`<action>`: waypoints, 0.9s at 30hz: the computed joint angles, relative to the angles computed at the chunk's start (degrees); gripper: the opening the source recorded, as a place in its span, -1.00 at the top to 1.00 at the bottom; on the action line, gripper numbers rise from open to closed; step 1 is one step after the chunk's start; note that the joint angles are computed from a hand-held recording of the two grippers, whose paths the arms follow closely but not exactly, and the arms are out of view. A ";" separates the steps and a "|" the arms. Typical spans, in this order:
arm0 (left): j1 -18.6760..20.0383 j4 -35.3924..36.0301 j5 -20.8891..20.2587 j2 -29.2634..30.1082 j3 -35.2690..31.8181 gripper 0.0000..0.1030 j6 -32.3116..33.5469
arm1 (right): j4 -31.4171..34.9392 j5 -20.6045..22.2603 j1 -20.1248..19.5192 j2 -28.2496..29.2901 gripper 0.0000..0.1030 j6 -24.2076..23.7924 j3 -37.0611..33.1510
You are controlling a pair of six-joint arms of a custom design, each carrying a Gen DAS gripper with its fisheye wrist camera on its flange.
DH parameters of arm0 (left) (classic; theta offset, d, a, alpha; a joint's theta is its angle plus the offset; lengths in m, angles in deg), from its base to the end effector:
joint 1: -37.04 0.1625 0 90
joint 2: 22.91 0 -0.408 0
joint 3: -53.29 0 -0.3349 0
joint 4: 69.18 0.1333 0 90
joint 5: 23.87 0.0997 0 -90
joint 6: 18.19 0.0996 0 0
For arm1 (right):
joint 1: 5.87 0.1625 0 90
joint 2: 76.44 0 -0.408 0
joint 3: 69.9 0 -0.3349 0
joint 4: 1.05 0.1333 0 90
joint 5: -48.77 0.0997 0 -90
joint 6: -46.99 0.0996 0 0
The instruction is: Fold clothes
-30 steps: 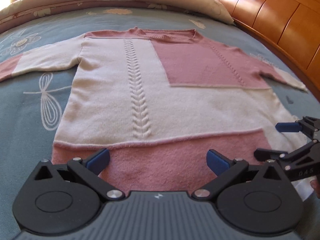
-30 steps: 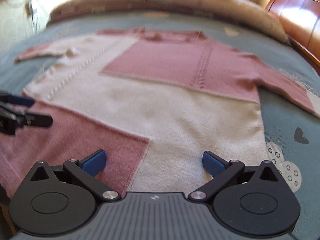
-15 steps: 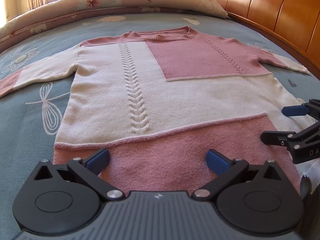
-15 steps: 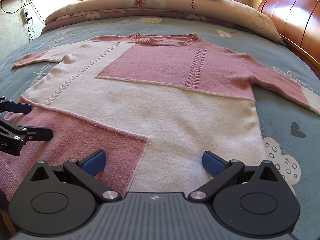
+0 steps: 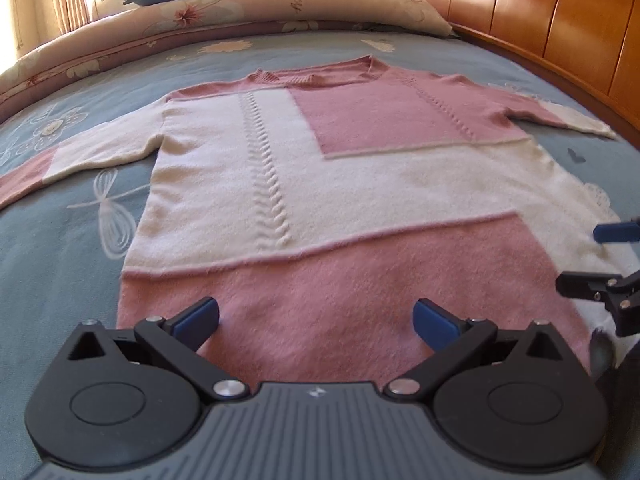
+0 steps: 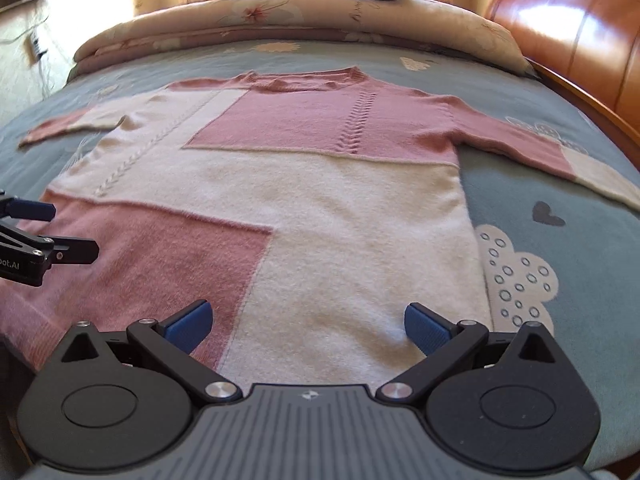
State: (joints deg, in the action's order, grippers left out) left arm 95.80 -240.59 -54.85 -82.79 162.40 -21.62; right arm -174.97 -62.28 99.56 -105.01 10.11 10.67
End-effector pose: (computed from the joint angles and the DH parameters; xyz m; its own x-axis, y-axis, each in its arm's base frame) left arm -0.0905 -0.5710 0.2715 -0.7020 -0.1665 -0.6925 0.3977 0.7150 -0.5750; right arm 0.2798 -0.6472 0.0675 -0.6245 -0.5432 0.5612 -0.7509 0.6153 -0.2400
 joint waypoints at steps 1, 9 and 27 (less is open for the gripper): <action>0.07 -1.10 -0.52 0.71 -1.06 -0.99 0.85 | -0.01 -0.20 -0.12 0.00 -1.00 0.75 -0.20; 1.37 -1.01 -7.73 6.24 -7.87 -0.99 3.84 | -3.80 -0.81 -0.93 0.06 -1.00 -1.82 2.04; 0.51 -3.61 -2.15 1.92 -0.40 -0.99 1.98 | -11.42 2.16 -1.07 0.83 -1.00 -1.34 1.85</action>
State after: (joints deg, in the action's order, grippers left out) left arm 96.32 -244.20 -57.00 -80.87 161.99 -19.64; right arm -186.39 -60.12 98.48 -104.18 8.77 12.52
